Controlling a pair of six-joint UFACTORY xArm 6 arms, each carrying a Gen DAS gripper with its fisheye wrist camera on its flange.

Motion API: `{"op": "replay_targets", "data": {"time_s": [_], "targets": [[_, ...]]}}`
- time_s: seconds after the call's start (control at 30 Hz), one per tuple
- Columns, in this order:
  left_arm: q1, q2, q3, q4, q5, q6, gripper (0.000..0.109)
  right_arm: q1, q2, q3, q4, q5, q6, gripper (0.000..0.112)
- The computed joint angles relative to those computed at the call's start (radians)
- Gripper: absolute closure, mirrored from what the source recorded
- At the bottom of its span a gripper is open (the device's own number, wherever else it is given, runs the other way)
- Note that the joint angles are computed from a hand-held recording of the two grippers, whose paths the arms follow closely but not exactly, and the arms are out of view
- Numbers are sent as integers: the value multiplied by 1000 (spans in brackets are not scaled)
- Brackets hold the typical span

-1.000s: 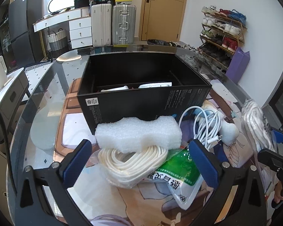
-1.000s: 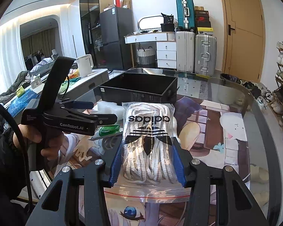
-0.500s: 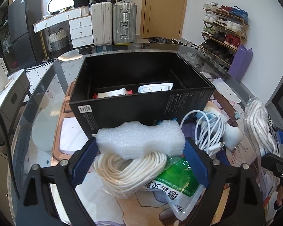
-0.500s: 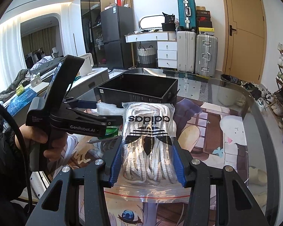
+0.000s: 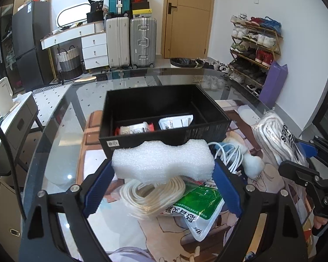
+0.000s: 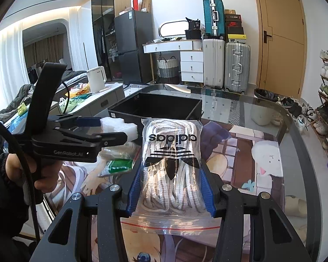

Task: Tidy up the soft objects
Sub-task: 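Carry the white foam and the adidas bag over the black box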

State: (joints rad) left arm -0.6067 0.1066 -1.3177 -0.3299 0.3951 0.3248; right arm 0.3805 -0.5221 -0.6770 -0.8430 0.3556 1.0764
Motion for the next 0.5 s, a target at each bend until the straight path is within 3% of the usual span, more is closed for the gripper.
{"op": "replay_targets", "data": {"time_s": [0.5], "targets": [[15, 1, -30, 17, -43, -19, 19, -37, 106, -123, 68, -55, -99, 64]]}}
